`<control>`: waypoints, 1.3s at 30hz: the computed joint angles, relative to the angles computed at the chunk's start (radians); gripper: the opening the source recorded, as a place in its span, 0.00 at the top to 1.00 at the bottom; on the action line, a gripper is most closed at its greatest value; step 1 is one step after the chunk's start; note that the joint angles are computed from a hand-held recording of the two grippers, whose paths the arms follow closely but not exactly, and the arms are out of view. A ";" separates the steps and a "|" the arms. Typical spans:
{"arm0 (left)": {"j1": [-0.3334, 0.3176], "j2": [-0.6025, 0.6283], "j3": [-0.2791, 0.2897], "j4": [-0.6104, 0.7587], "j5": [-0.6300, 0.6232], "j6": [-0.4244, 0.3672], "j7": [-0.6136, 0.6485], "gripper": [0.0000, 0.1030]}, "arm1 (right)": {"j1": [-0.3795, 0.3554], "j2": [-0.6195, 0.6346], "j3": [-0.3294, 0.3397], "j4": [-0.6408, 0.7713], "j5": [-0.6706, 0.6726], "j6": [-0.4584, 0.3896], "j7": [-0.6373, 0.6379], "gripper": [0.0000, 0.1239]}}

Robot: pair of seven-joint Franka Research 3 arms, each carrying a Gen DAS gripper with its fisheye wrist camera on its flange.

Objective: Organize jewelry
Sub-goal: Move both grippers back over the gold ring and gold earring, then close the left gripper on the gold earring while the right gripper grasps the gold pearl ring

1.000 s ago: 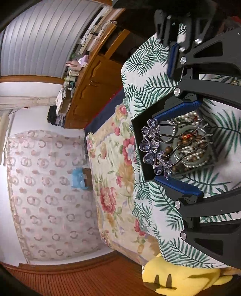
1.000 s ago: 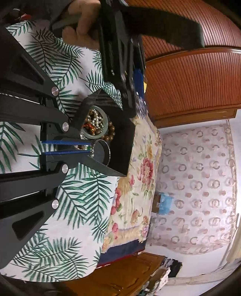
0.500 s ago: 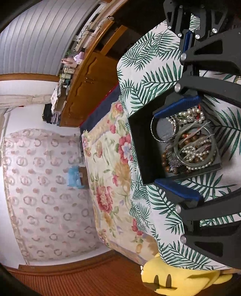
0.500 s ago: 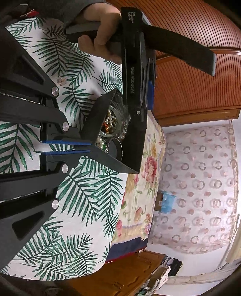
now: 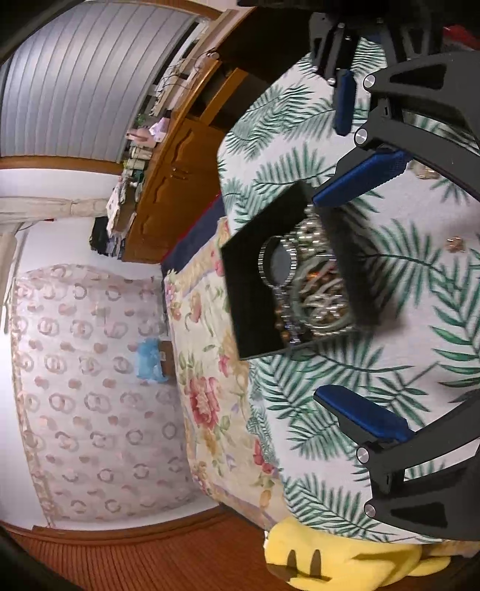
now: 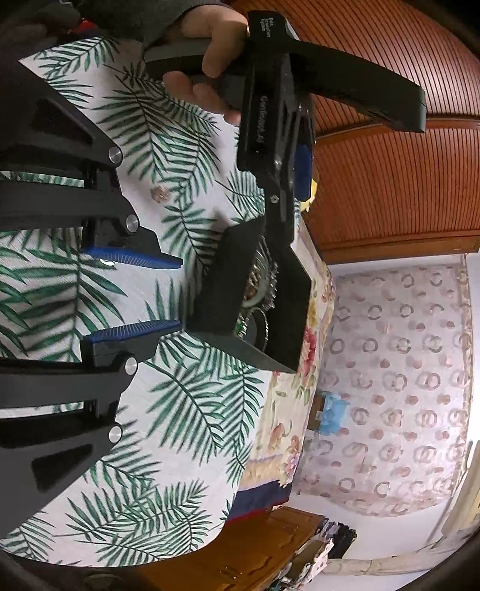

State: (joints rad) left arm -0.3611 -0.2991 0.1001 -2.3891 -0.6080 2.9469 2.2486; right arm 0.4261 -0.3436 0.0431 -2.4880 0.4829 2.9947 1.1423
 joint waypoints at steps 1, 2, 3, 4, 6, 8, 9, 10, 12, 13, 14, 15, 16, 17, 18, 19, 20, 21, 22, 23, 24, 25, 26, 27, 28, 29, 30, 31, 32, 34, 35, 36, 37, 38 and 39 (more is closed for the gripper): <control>0.004 -0.011 -0.002 -0.014 0.006 0.000 0.001 0.09 | 0.001 -0.006 0.003 -0.007 -0.001 -0.003 0.002 0.73; 0.007 -0.020 -0.002 -0.027 0.013 -0.001 0.002 0.09 | 0.003 -0.011 0.003 -0.013 -0.001 -0.005 0.001 0.72; 0.016 -0.031 -0.008 -0.044 0.030 -0.001 -0.006 0.09 | 0.010 -0.016 -0.001 -0.019 0.004 -0.012 -0.003 0.69; 0.029 -0.040 -0.016 -0.059 0.053 0.002 -0.024 0.09 | 0.011 -0.020 -0.001 -0.023 0.005 -0.019 -0.001 0.67; 0.036 -0.061 -0.011 -0.086 0.087 -0.010 -0.046 0.09 | 0.011 -0.026 0.003 -0.029 0.004 -0.034 0.004 0.66; 0.030 -0.075 0.006 -0.105 0.103 -0.024 -0.048 0.09 | 0.011 -0.027 0.006 -0.032 0.001 -0.048 0.004 0.65; 0.036 -0.081 0.007 -0.116 0.117 -0.032 -0.056 0.09 | 0.007 -0.026 0.012 -0.032 -0.006 -0.053 0.007 0.65; 0.036 -0.085 0.012 -0.123 0.126 -0.038 -0.059 0.09 | 0.003 -0.022 0.017 -0.031 -0.014 -0.061 0.012 0.65; 0.040 -0.090 0.019 -0.135 0.144 -0.057 -0.064 0.09 | -0.004 -0.012 0.025 -0.026 -0.027 -0.077 0.019 0.65; 0.040 -0.090 0.020 -0.137 0.149 -0.065 -0.066 0.09 | -0.008 -0.007 0.029 -0.024 -0.033 -0.084 0.024 0.65; 0.038 -0.092 0.028 -0.140 0.149 -0.080 -0.061 0.09 | -0.011 -0.003 0.033 -0.021 -0.040 -0.093 0.029 0.65; 0.039 -0.093 0.030 -0.139 0.149 -0.089 -0.060 0.09 | -0.015 0.002 0.039 -0.017 -0.050 -0.107 0.035 0.65; 0.038 -0.094 0.034 -0.141 0.147 -0.103 -0.054 0.09 | -0.019 0.005 0.042 -0.011 -0.060 -0.120 0.039 0.65; 0.043 -0.094 0.032 -0.141 0.149 -0.117 -0.053 0.09 | -0.026 0.009 0.050 -0.007 -0.075 -0.128 0.047 0.65; 0.050 -0.095 0.028 -0.141 0.154 -0.133 -0.052 0.09 | -0.030 0.010 0.057 -0.006 -0.088 -0.133 0.054 0.65; 0.054 -0.095 0.024 -0.142 0.154 -0.141 -0.050 0.09 | -0.036 0.013 0.064 -0.003 -0.104 -0.146 0.062 0.65; 0.054 -0.096 0.024 -0.142 0.149 -0.148 -0.042 0.09 | -0.046 0.015 0.073 0.000 -0.126 -0.160 0.074 0.65; 0.050 -0.098 0.028 -0.143 0.137 -0.153 -0.030 0.09 | -0.055 0.019 0.080 0.005 -0.148 -0.169 0.086 0.65; 0.048 -0.100 0.030 -0.145 0.126 -0.160 -0.020 0.09 | -0.063 0.023 0.088 0.007 -0.168 -0.171 0.099 0.65; 0.046 -0.103 0.031 -0.147 0.117 -0.166 -0.009 0.09 | -0.063 0.024 0.088 0.008 -0.177 -0.170 0.103 0.65; 0.046 -0.106 0.030 -0.149 0.109 -0.167 0.000 0.09 | -0.066 0.025 0.091 0.009 -0.192 -0.171 0.110 0.66; 0.048 -0.109 0.026 -0.153 0.105 -0.167 0.005 0.09 | -0.067 0.027 0.092 0.011 -0.201 -0.170 0.114 0.67; 0.050 -0.111 0.021 -0.155 0.104 -0.167 0.007 0.09 | -0.067 0.030 0.091 0.012 -0.207 -0.169 0.117 0.68; 0.048 -0.113 0.019 -0.158 0.101 -0.169 0.014 0.12 | -0.064 0.032 0.086 0.013 -0.207 -0.167 0.114 0.70; 0.048 -0.115 0.016 -0.159 0.100 -0.172 0.018 0.16 | -0.062 0.034 0.082 0.014 -0.208 -0.166 0.113 0.74; 0.048 -0.117 0.013 -0.161 0.100 -0.178 0.020 0.23 | -0.058 0.035 0.077 0.016 -0.205 -0.166 0.107 0.76; 0.046 -0.118 0.012 -0.160 0.097 -0.184 0.024 0.30 | -0.053 0.036 0.071 0.017 -0.200 -0.167 0.098 0.77; 0.042 -0.119 0.014 -0.160 0.091 -0.191 0.030 0.33 | -0.049 0.036 0.065 0.018 -0.194 -0.170 0.089 0.77; 0.036 -0.121 0.018 -0.160 0.080 -0.201 0.041 0.37 | -0.046 0.035 0.061 0.018 -0.189 -0.173 0.081 0.77; 0.033 -0.120 0.013 -0.158 0.067 -0.209 0.050 0.46 | -0.048 0.031 0.063 0.016 -0.188 -0.175 0.078 0.78; 0.035 -0.121 0.008 -0.160 0.065 -0.209 0.053 0.50 | -0.048 0.027 0.063 0.013 -0.186 -0.173 0.077 0.79; 0.036 -0.121 0.001 -0.161 0.067 -0.208 0.053 0.53 | -0.049 0.024 0.063 0.011 -0.184 -0.170 0.076 0.79; 0.035 -0.121 -0.003 -0.162 0.066 -0.207 0.056 0.54 | -0.051 0.021 0.063 0.009 -0.183 -0.168 0.079 0.79; 0.035 -0.121 -0.005 -0.163 0.064 -0.206 0.057 0.56 | -0.051 0.017 0.061 0.006 -0.179 -0.164 0.080 0.79; 0.034 -0.121 -0.008 -0.164 0.063 -0.205 0.059 0.58 | -0.050 0.015 0.060 0.004 -0.176 -0.162 0.079 0.79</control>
State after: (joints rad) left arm -0.3275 -0.4203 0.0919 -2.5535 -0.5449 2.7416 2.3075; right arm 0.3757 -0.3291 0.1029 -2.4839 0.3074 2.8327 1.2211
